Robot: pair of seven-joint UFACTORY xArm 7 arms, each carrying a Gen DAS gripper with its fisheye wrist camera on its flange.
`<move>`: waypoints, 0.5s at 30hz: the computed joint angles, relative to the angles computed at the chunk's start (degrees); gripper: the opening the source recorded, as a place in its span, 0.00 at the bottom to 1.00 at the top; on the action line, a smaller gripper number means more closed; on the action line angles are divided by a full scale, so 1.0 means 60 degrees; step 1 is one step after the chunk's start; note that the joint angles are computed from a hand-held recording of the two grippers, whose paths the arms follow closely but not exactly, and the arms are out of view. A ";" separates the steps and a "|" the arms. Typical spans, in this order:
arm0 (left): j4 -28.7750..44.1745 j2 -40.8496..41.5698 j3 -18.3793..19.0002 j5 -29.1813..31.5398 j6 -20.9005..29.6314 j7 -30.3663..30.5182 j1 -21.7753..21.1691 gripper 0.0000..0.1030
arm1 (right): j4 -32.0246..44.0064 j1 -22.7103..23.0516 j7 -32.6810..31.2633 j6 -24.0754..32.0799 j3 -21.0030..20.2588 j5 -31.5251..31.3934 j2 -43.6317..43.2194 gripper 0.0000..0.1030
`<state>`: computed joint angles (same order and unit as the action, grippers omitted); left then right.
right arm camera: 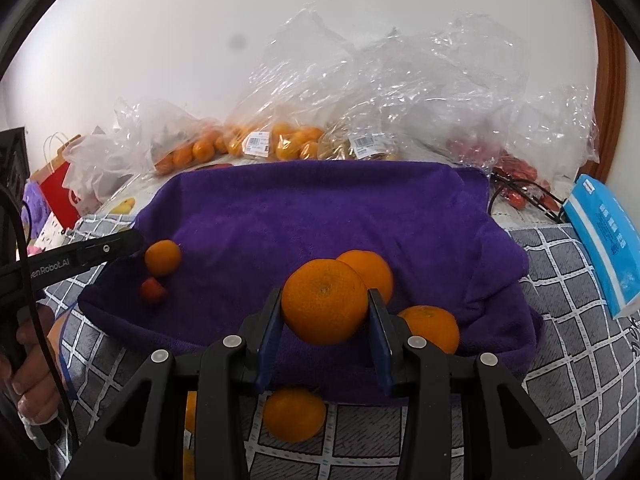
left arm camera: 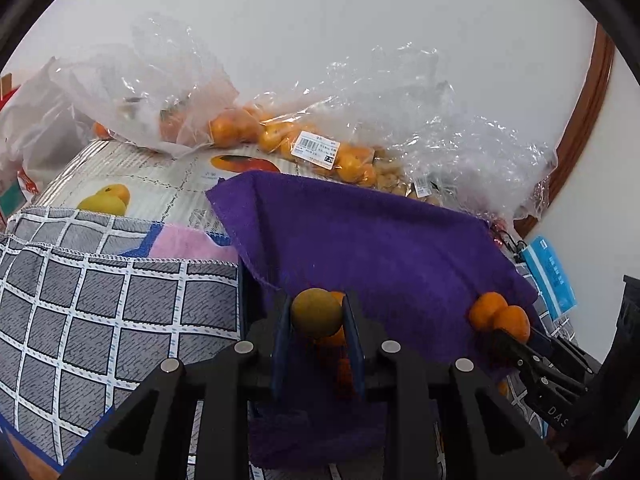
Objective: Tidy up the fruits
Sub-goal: 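Lower both fruits onto the towel and open the left and right grippers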
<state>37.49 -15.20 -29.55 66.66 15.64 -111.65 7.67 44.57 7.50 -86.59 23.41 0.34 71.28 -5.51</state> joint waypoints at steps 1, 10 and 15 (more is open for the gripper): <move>0.0000 0.0020 0.0117 -0.0023 0.0044 0.0055 -0.0148 0.24 | -0.0012 -0.0004 0.0031 0.0003 0.0005 -0.0061 0.0000 0.39; 0.0191 0.0379 0.1154 -0.0145 0.0373 0.0503 -0.1349 0.24 | 0.0004 0.0008 0.0548 -0.0010 0.0079 -0.0787 0.0158 0.39; 0.0188 0.0390 0.1725 0.0315 0.0173 0.0125 -0.1830 0.24 | 0.0012 0.0010 0.0615 -0.0018 0.0085 -0.0881 0.0188 0.39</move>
